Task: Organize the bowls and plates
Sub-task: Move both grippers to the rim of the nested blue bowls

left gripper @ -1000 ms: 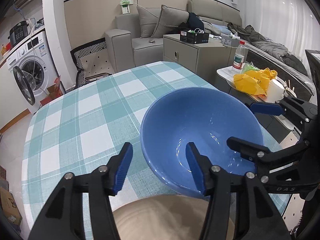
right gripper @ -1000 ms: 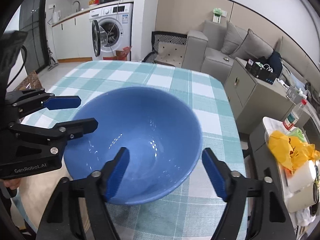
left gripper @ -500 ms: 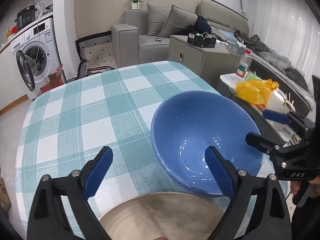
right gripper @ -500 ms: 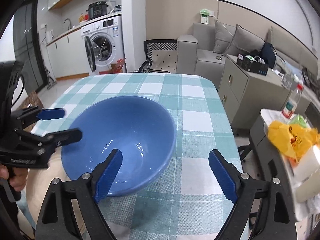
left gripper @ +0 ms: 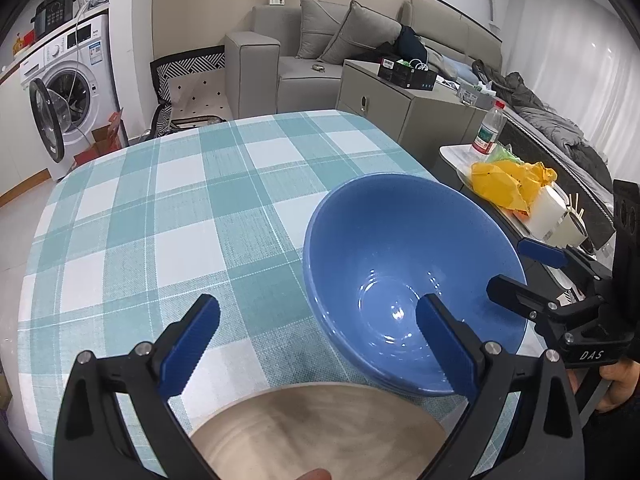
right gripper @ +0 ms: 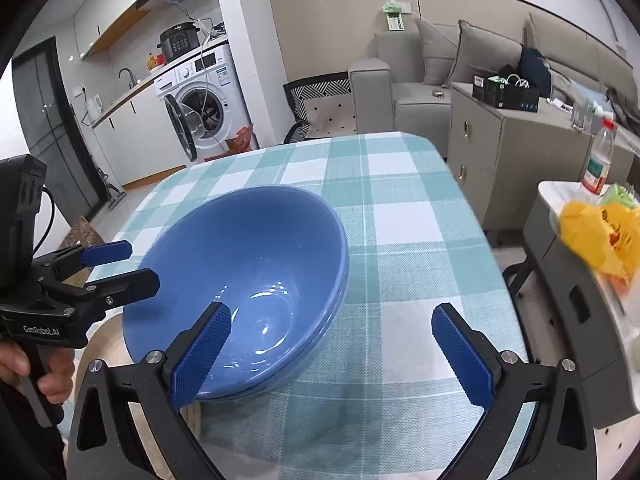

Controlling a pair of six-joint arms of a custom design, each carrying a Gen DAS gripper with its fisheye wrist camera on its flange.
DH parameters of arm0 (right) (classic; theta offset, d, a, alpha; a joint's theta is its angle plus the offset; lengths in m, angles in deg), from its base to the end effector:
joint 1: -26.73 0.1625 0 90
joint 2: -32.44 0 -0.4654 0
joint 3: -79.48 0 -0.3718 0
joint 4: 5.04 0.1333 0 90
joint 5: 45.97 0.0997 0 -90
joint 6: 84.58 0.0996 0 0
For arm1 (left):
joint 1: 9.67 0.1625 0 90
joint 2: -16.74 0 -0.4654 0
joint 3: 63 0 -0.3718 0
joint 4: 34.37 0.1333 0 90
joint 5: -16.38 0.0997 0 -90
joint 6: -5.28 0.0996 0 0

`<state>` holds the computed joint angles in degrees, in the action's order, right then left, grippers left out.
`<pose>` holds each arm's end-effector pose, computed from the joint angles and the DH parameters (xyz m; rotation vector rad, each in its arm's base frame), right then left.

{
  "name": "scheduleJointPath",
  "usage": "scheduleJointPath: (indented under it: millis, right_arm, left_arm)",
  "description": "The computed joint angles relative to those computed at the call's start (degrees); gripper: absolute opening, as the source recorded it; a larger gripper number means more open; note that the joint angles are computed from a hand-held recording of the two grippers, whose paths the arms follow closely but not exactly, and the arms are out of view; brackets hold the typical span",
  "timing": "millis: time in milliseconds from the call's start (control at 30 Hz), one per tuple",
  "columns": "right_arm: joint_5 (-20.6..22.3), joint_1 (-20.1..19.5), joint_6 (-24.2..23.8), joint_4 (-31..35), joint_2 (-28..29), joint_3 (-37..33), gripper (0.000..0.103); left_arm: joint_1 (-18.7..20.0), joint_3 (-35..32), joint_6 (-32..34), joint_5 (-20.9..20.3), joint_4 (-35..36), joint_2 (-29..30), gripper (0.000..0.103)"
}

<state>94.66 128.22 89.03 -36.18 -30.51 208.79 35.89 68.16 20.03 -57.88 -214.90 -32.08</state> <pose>0.1259 -0.3365 0.1185 -0.1793 -2.1220 1.1141 -0.2134 -0.4466 0.0636 1.4060 2.5335 -0.3031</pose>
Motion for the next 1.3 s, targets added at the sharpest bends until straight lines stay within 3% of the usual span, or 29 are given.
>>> scheduleJointPath:
  millis: [767, 933, 1100, 1167, 1300]
  right_arm:
    - [-7.9, -3.8, 2.1, 0.9, 0.5, 0.6, 0.101]
    - [-9.0, -3.9, 2.5, 1.1, 0.5, 0.6, 0.097]
    - [-11.2, -4.1, 2.6, 1.6, 0.2, 0.8, 0.085]
    - [-11.9, -4.0, 2.6, 1.7, 0.3, 0.8, 0.08]
    - [-11.4, -3.6, 2.4, 1.5, 0.7, 0.6, 0.079]
  left_arm:
    - [0.8, -1.7, 0.1, -2.3, 3.4, 1.5, 0.098]
    - [1.2, -1.8, 0.0, -4.0, 4.0, 1.4, 0.09]
    - [1.0, -1.7, 0.4, -5.2, 4.7, 1.1, 0.076]
    - [0.9, -1.5, 0.7, -5.7, 4.7, 1.0, 0.066]
    - [0.6, -1.3, 0.5, -4.9, 4.7, 1.1, 0.057]
